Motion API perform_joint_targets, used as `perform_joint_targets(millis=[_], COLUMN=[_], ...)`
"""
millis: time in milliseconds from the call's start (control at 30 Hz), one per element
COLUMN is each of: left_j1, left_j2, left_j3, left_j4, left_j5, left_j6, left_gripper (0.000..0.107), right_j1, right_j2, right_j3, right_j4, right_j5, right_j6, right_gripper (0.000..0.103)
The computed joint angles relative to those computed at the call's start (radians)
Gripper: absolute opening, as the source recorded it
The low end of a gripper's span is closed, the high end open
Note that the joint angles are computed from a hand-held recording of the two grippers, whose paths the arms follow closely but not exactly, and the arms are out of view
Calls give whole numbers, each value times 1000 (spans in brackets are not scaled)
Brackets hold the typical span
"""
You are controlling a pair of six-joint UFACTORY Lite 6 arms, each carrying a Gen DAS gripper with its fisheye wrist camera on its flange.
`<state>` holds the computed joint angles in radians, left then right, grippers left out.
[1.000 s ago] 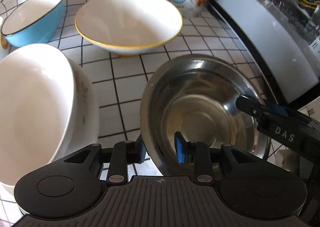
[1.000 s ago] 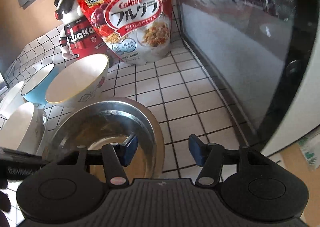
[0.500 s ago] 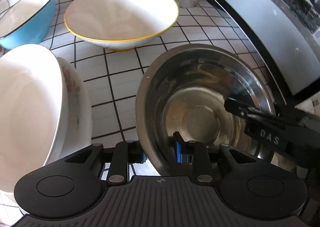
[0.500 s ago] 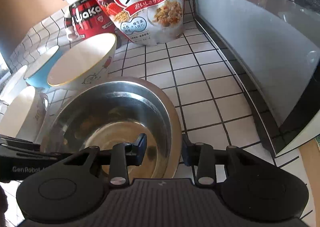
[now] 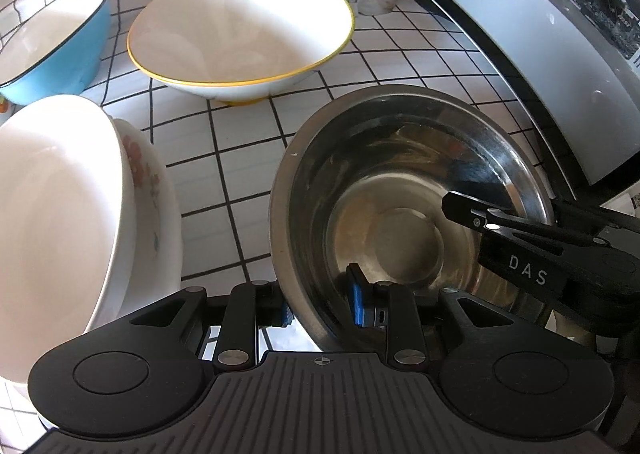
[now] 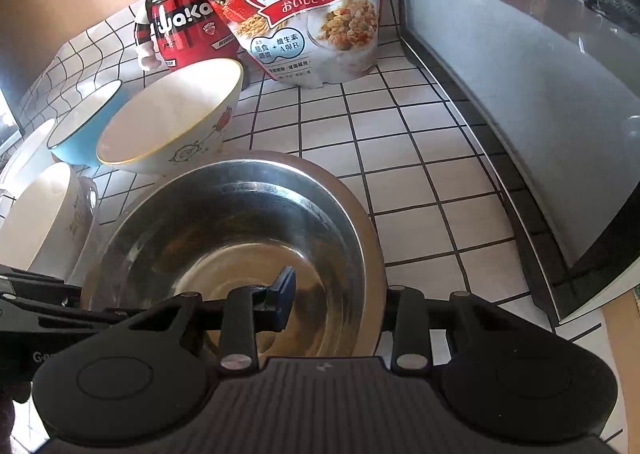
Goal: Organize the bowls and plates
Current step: 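Lift the steel bowl with both grippers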
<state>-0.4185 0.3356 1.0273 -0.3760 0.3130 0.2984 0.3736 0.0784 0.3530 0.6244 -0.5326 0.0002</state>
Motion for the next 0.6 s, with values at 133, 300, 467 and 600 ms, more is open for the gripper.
perform_joint_targets(millis=[133, 300, 467, 600], left_j1=[1, 0, 9, 13], left_j2=[-4, -13, -16, -2], left_j3=[-7, -20, -25, 3], left_j4=[-13, -26, -55, -1], left_j5=[-6, -14, -14, 10], left_j6=[11, 34, 72, 5], left_gripper=[29, 28, 27, 20], right_j1=[7, 22, 47, 31], right_j2=[6, 7, 9, -25], right_j3=[17, 27, 37, 26], right_j4=[43, 89, 185, 194], right_j5=[14, 24, 24, 60], right_j6=[-38, -87, -175, -183], right_gripper=[33, 33, 30, 28])
